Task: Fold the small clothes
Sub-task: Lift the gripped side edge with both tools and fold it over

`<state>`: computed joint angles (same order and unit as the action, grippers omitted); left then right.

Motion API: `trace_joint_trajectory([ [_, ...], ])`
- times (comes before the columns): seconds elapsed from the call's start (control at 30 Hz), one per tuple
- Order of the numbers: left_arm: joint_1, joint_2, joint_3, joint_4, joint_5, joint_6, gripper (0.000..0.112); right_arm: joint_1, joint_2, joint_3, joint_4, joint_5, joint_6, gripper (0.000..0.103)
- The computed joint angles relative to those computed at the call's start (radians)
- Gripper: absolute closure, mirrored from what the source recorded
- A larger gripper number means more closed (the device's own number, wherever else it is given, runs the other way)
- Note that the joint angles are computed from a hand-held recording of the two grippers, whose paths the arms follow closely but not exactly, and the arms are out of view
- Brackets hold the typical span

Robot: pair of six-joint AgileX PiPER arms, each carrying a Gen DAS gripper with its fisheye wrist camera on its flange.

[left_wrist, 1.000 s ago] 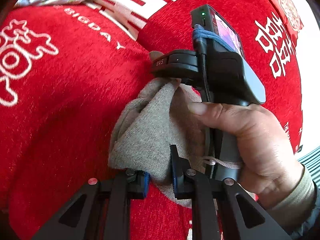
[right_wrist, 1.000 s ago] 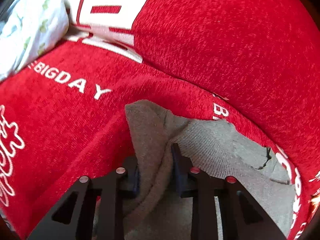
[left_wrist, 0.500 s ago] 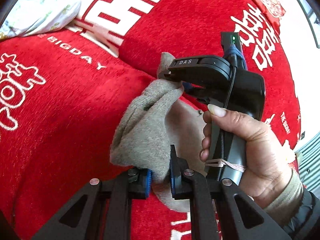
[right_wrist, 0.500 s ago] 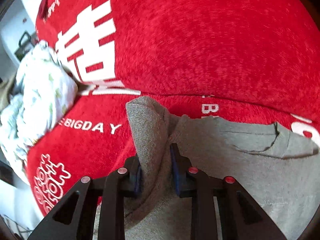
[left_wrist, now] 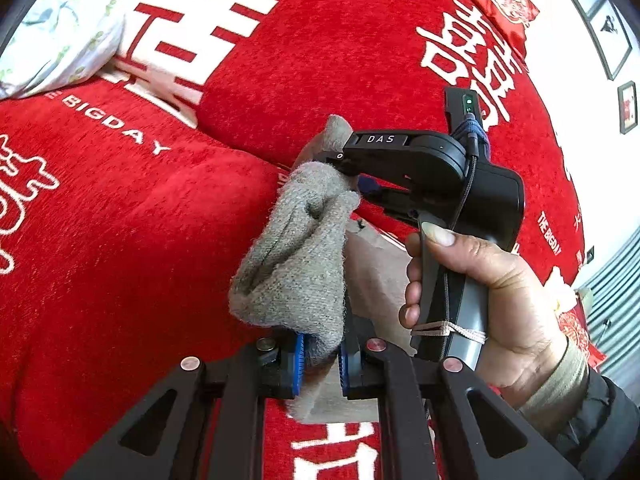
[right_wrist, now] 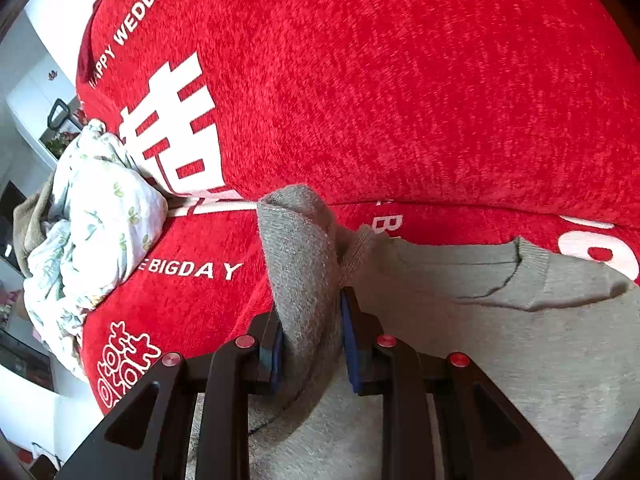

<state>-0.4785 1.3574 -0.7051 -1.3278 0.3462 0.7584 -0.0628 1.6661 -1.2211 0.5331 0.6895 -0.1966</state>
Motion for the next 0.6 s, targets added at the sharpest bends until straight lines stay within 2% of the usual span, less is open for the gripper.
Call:
trace_joint_trajectory([
  [0.1, -0.036, 0.002, -0.016, 0.048, -0.021, -0.058, 0.098, -0.029, -0.014, 0.016, 0.034, 0.010, -0.035, 0.077],
  [0.27, -0.102, 0.002, -0.047, 0.225, -0.059, -0.237, 0.098, -0.087, -0.040, 0.028, 0.077, 0.045, -0.088, 0.077],
  [0.6, -0.233, 0.037, -0.131, 0.757, -0.068, -0.768, 0.098, -0.184, -0.069, 0.036, 0.133, 0.114, -0.170, 0.079],
])
